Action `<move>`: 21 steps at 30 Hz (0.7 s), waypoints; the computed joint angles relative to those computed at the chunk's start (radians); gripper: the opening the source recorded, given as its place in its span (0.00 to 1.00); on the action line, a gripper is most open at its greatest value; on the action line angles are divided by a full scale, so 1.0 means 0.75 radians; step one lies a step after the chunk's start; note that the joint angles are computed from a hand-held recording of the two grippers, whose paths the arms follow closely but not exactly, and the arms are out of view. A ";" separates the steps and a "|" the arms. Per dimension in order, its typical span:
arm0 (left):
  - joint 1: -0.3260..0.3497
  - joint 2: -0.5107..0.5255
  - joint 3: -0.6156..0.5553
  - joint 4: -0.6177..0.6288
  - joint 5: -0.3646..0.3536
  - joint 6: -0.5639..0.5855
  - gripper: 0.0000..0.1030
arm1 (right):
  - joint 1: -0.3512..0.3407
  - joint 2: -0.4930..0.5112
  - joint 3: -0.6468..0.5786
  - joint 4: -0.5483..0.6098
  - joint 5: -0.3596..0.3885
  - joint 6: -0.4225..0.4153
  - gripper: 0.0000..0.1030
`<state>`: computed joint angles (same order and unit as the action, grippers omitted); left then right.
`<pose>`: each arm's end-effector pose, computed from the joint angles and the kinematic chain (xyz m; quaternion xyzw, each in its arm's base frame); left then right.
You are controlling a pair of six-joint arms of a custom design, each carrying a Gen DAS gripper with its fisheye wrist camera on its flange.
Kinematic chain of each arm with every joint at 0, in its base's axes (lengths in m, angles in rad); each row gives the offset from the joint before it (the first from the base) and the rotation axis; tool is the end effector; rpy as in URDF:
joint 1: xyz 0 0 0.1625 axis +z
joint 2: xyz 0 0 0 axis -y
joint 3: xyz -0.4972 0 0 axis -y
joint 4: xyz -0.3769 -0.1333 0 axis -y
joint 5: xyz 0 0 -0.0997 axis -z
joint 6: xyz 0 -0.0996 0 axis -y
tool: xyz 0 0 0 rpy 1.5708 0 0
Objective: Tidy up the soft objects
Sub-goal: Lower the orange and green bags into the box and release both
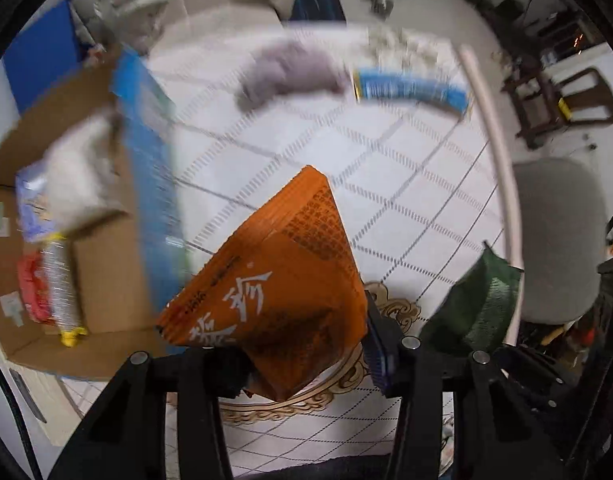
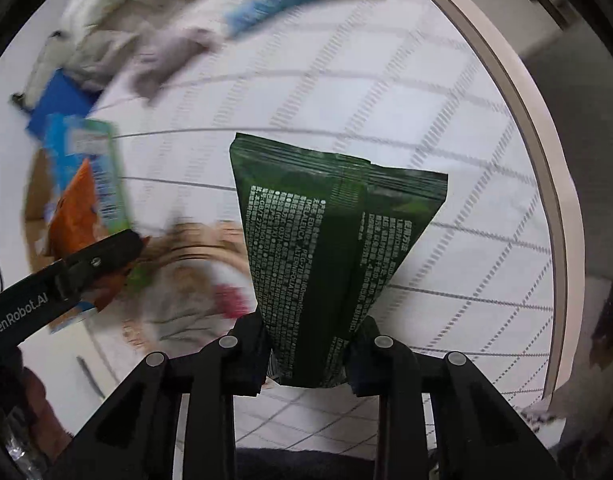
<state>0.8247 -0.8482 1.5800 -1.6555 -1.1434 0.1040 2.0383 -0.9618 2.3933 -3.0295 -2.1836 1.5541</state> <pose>-0.3022 -0.5842 0.1512 0.4435 0.8163 0.2314 0.2888 0.2655 -0.3573 0.1183 -0.4964 -0.8139 0.2624 0.1492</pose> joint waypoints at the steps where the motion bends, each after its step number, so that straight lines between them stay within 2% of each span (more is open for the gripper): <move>1: 0.008 -0.001 -0.063 0.017 -0.013 0.015 0.42 | 0.019 -0.011 -0.048 0.049 -0.017 -0.027 0.30; 4: 0.019 0.009 -0.238 0.068 0.003 0.048 0.42 | 0.056 0.013 -0.255 0.158 -0.050 -0.174 0.30; 6: 0.050 0.024 -0.364 0.101 0.048 0.068 0.42 | 0.063 0.063 -0.394 0.200 -0.050 -0.286 0.30; 9: 0.112 0.075 -0.543 0.155 0.181 0.106 0.42 | 0.050 0.137 -0.590 0.280 -0.034 -0.440 0.30; 12: 0.179 0.153 -0.673 0.157 0.362 0.157 0.42 | -0.005 0.248 -0.770 0.304 0.021 -0.569 0.30; 15: 0.251 0.259 -0.824 0.212 0.510 0.174 0.42 | -0.060 0.341 -0.934 0.405 0.065 -0.633 0.30; 21: 0.359 0.468 -1.132 0.443 0.655 0.136 0.42 | -0.144 0.495 -1.164 0.570 0.139 -0.675 0.30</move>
<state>1.0935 -0.4974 0.7310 -1.3234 -0.6519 0.2062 1.9306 -0.5903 1.5201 -2.6022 -2.0797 1.0477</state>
